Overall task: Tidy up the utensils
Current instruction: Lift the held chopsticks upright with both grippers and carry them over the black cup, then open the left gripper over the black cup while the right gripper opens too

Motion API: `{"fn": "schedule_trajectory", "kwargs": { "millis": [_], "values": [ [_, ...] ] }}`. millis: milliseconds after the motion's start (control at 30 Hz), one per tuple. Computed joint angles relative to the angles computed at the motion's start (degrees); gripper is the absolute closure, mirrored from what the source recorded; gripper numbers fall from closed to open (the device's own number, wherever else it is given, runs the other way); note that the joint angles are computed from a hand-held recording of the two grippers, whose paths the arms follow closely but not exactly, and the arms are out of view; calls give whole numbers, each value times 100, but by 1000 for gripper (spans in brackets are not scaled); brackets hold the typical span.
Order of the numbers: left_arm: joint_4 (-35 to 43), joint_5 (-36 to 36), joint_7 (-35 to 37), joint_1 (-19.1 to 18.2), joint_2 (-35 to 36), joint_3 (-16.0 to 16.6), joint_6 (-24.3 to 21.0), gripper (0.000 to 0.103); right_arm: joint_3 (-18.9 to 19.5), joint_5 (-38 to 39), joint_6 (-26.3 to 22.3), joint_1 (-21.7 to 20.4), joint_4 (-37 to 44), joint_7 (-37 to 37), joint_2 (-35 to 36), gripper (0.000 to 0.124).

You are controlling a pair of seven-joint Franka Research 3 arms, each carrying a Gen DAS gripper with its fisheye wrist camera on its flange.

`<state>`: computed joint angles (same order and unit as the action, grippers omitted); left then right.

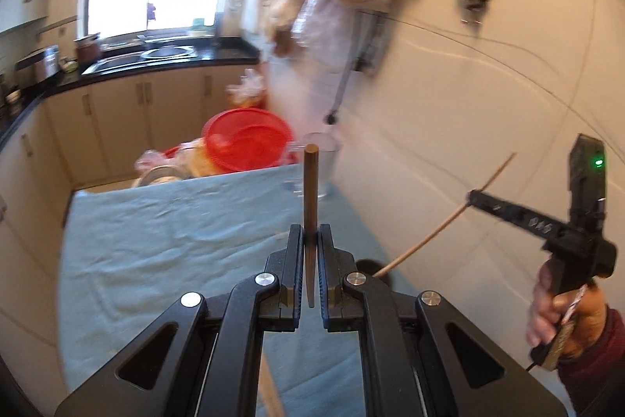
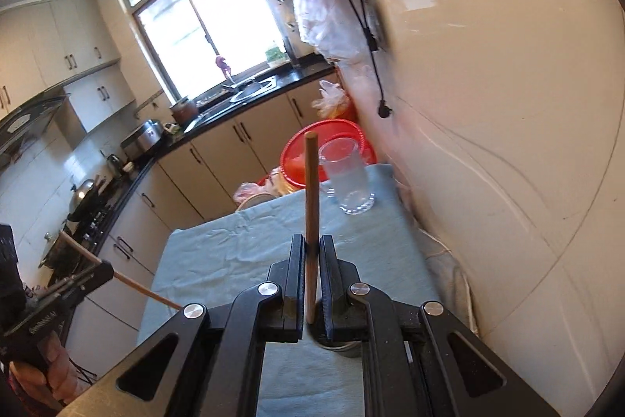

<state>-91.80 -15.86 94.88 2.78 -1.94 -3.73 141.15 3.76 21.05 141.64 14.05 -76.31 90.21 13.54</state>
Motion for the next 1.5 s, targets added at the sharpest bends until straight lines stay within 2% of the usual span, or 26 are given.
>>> {"fn": "schedule_trajectory", "kwargs": {
  "millis": [133,400,667,900,1000,1067,1133,1167,1333,1500],
  "values": [
    [779,33,-23,-118,631,-200,-313,97,-66,-141,-184,-17,238,122,214,116],
    [1445,400,-260,-198,1420,-503,-790,97,-60,-186,-806,-120,679,175,717,116],
    [1767,734,-581,-183,1919,-558,-1202,97,-44,-238,-1449,-117,1336,288,1345,116],
    [2041,959,-768,-147,2178,-562,-1383,97,-26,-282,-1890,-107,1966,418,1819,115],
    [2051,968,-836,-121,2178,-576,-1358,96,-45,-363,-1824,-68,2005,419,1833,115],
    [2052,968,-868,-109,2163,-582,-1340,91,-38,-359,-1783,-71,1985,400,1798,112],
    [1984,992,-937,-110,2083,-572,-1255,76,-36,-343,-1682,-77,1893,399,1711,104],
    [1924,1033,-974,-118,2029,-557,-1168,74,-31,-321,-1603,-86,1814,388,1648,98],
    [1767,1032,-990,-85,1781,-542,-997,72,-57,-310,-1254,-77,1461,430,1306,94],
    [1384,887,-998,2,1321,-485,-725,67,-60,-286,-664,-44,754,401,707,82]
  ]
}}
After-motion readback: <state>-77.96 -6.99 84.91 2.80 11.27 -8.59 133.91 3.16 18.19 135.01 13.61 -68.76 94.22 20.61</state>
